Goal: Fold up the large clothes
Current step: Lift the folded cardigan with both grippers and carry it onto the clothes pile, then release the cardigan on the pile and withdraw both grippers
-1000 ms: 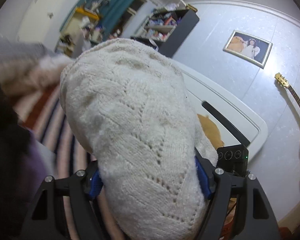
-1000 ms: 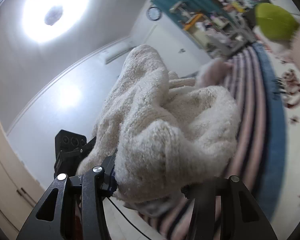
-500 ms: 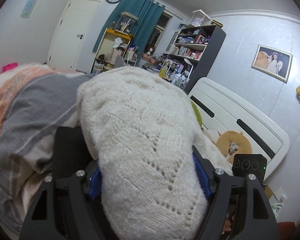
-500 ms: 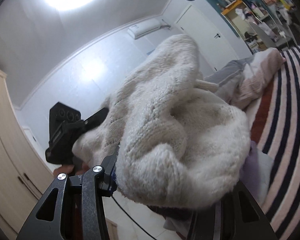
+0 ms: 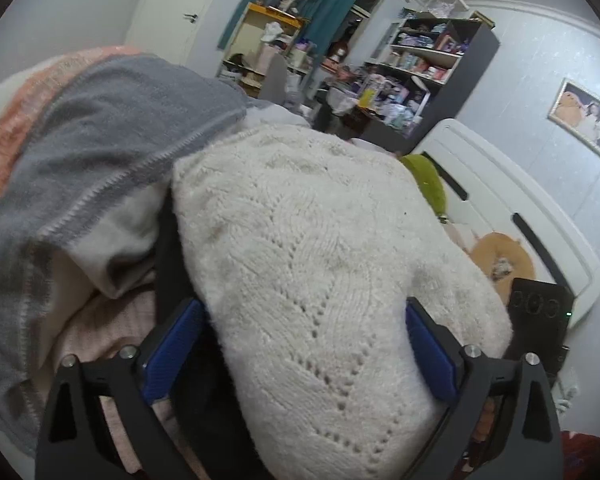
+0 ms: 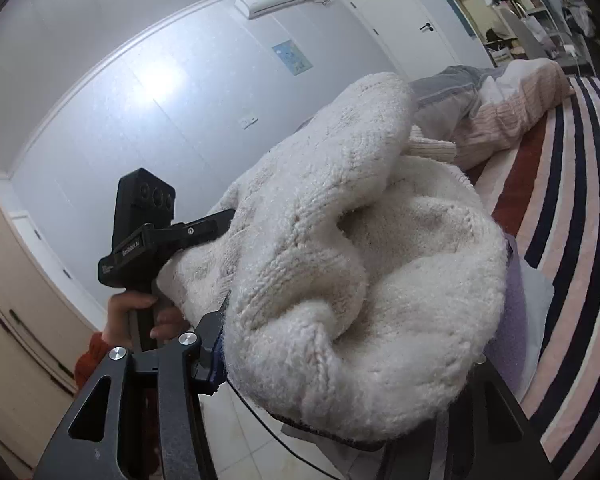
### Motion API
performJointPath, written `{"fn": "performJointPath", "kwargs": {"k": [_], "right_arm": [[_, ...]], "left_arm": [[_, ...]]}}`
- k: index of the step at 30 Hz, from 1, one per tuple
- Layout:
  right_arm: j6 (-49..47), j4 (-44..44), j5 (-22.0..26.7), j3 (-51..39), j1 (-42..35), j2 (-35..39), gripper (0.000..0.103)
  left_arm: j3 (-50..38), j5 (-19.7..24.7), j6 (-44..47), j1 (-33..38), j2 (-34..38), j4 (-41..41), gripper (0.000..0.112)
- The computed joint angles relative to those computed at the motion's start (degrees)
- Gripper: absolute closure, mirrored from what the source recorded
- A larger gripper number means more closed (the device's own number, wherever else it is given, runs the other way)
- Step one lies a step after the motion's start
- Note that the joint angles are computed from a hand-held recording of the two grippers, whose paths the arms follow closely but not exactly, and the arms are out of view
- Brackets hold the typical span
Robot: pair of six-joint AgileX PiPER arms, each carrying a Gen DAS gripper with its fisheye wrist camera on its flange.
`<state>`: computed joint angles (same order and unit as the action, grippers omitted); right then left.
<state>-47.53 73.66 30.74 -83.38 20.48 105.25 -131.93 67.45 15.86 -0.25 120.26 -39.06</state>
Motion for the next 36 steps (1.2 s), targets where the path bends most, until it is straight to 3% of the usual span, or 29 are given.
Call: {"fn": "performJointPath", "kwargs": {"k": [4,6,12,16,22,25,28,31,36], "right_arm": [[2.42,-4.28,0.97,-4.25,0.04,2.4,0.048],[3.3,-5.95,1.93,-5.0,-0.06,2.29,0.045],[-1.04,-1.59,2.37,1.01,-1.92,-2.15,0.032],[-3.69,1.25,6.52,5.25,-5.03,-5.54,0.03],[-7.63,1.42,8.69,12.06,-7.94,-12.84,0.025],[-9.38,1.42,8.85,18.12,-9.18,-19.14,0.017],[-10.62,-0.03,9.17,23.17,-11.51,-24.83,0.016],[-13.7,-0.61,8.78,28.12,-15.22,-30.21,0.016],[-14.34,-8.07,1.61,38.62,-20.28,-44.16,0.01]], "left_arm": [[6.36,-3.13,-2.71,-1.07,-6.4,5.36,0.013],[12.4,-6.91,-4.8,-2.03,-11.61,9.14,0.013],[25.35,-17.32,-13.58,-6.7,-24.35,20.02,0.013],[28.43,-19.84,-20.71,-11.35,-29.23,30.23,0.013],[29.92,-20.36,-31.62,-19.14,-32.14,42.09,0.013],[32.97,-21.65,-41.34,-25.7,-34.22,53.26,0.013],[34.21,-20.58,-50.95,-32.99,-34.78,63.77,0.013],[33.59,-17.46,-60.8,-41.71,-32.88,76.66,0.012],[33.03,-11.64,-77.74,-55.93,-27.72,94.73,0.012]]}}
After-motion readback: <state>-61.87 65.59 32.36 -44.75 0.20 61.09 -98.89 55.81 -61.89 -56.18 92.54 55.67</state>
